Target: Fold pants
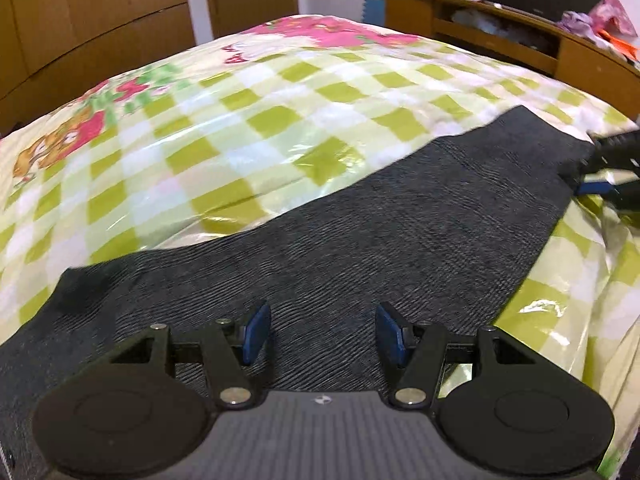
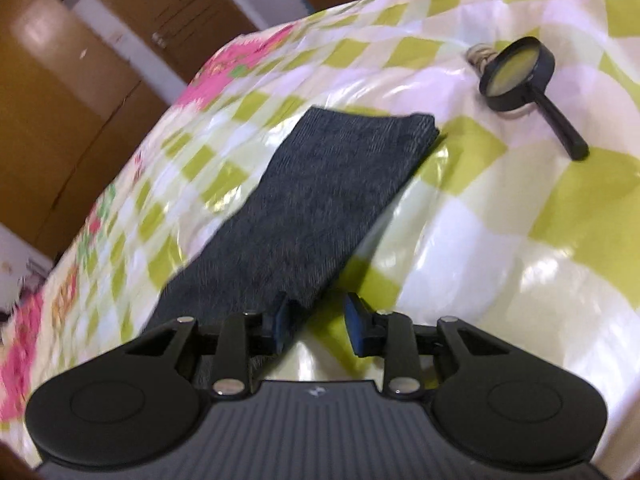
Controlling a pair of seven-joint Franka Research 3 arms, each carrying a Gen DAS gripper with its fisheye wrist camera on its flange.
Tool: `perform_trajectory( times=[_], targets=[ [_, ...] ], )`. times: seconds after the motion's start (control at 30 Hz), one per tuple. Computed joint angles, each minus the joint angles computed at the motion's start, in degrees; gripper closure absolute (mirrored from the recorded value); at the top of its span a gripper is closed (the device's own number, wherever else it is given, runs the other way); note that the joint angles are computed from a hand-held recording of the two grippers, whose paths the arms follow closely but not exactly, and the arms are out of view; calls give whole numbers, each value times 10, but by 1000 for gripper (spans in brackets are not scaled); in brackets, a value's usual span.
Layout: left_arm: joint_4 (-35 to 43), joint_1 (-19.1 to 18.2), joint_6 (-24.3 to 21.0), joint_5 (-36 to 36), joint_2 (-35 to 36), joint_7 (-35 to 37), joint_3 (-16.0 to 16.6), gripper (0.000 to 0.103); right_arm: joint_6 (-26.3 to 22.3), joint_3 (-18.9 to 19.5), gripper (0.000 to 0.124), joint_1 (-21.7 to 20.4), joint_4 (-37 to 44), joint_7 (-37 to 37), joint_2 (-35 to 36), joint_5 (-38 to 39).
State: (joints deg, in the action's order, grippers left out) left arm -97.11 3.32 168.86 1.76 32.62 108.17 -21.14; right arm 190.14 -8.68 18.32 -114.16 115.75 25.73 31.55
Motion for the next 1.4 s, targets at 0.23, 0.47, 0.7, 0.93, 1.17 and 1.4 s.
perform_trajectory(
  times=[0.23,0.47,0.7,0.93,1.17,1.4],
  targets=[
    [25,-19,-19,12,13,-7,15,33,32,129,85,-131,76,26,61,-16],
    [39,13,-28,-21,37,35,-27,33,45,140,80,-142,104,37,85,-25],
    [22,60,0,-60,45,80,-79,33,68,108,115,-118,130,110,101,-53],
    [-89,182,73,-111,-17,109,-149,33,54,-56,115,80,166,-97,76,31],
    [-208,257,154,-94,-104,47,-113,33,-61,16,115,104,349,-218,149,-115],
    [-260,332,182,-73,-123,-19,-119,33,-238,66,115,164,582,-348,309,-278]
  ],
)
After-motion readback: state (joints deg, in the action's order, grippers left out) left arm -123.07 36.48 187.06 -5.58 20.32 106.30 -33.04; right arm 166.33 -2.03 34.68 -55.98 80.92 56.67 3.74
